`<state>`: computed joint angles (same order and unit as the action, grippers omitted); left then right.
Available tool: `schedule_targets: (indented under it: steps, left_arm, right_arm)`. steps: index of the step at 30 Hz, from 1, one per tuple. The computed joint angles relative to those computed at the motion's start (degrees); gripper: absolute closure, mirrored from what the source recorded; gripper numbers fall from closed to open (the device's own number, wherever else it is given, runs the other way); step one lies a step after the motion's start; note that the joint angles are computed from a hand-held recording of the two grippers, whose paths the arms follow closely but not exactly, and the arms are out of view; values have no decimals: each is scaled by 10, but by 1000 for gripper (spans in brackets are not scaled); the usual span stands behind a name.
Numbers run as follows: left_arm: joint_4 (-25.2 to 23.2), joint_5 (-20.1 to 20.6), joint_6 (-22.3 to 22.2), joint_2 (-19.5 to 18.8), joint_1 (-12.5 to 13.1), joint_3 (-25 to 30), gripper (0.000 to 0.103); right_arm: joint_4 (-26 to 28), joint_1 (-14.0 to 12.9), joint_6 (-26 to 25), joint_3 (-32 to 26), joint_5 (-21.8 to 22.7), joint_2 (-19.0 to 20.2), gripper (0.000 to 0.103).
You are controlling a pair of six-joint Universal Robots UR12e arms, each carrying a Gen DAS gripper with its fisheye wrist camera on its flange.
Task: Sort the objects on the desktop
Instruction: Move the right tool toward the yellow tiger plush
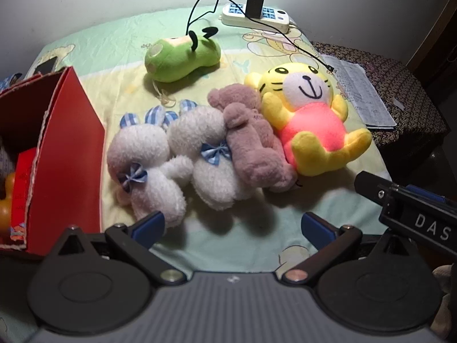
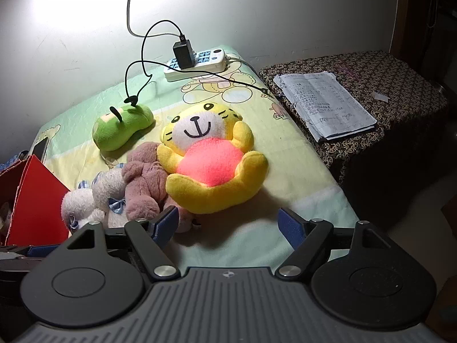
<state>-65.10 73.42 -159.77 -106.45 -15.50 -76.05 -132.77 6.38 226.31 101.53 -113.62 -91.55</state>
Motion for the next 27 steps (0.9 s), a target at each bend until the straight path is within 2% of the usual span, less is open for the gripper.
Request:
schedule_targets:
  steps: [3,8,12,16,23,27]
  left_arm:
    - [10,2,10,-2,1,2,1]
    - [29,33,26,-8,0,5,1]
    - [29,38,36,-16,2,12,2]
    - [39,41,50,-19,3,12,1]
    - [28,43,56,-20,4,10,1]
    - [27,53,40,-19,0,10,1]
  right_arm:
    - [7,1,11,-5,0,5,26]
    - [22,3,24,-21,-3,16,26]
    - [24,-1,46,-29,19,24,26]
    - [43,5,43,-43,14,35,27]
    - [41,5,57,-40,24,39,29]
    - [23,-4,41,-32,51,36,29]
